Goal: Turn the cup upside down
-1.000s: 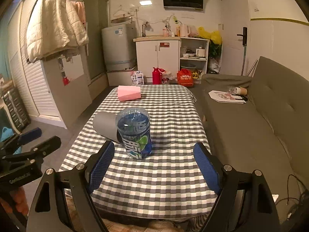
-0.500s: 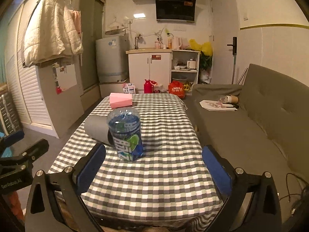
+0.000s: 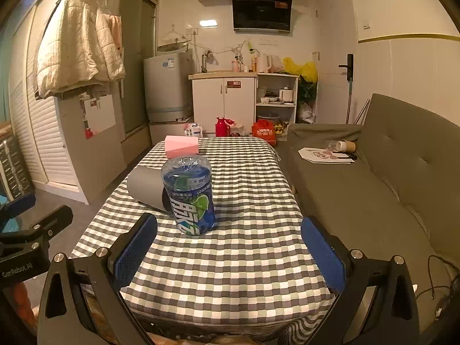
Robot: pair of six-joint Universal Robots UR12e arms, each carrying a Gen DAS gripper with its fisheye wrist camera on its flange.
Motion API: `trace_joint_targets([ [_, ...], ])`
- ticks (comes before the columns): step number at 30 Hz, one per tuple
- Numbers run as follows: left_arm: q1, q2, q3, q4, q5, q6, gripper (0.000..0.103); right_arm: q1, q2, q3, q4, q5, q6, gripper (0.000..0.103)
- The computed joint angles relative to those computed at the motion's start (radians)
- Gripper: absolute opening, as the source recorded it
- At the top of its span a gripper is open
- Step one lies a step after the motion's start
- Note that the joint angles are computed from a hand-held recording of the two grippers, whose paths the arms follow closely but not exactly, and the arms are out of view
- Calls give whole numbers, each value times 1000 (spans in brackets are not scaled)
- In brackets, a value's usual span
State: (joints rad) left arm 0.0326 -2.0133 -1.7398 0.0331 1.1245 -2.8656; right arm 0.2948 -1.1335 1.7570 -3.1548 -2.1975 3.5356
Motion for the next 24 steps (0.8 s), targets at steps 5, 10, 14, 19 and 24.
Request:
trace_joint_targets([
  [5,-2,0,0,-4,2,8,101,1,1,-3,5,-2,-1,101],
  [10,-3,0,0,-3,5,5,101,2,0,-2,12,-4,3,101],
  [14,-4,-1,0,3,8,1,101,2,0,-3,14,-4,3,101],
  [19,-3,0,-2,7,8,7,101,2,0,-2,16,-6,1,101],
  [24,-4,1,-3,5,8,6,101,2,0,-3,21,-6,4,101],
])
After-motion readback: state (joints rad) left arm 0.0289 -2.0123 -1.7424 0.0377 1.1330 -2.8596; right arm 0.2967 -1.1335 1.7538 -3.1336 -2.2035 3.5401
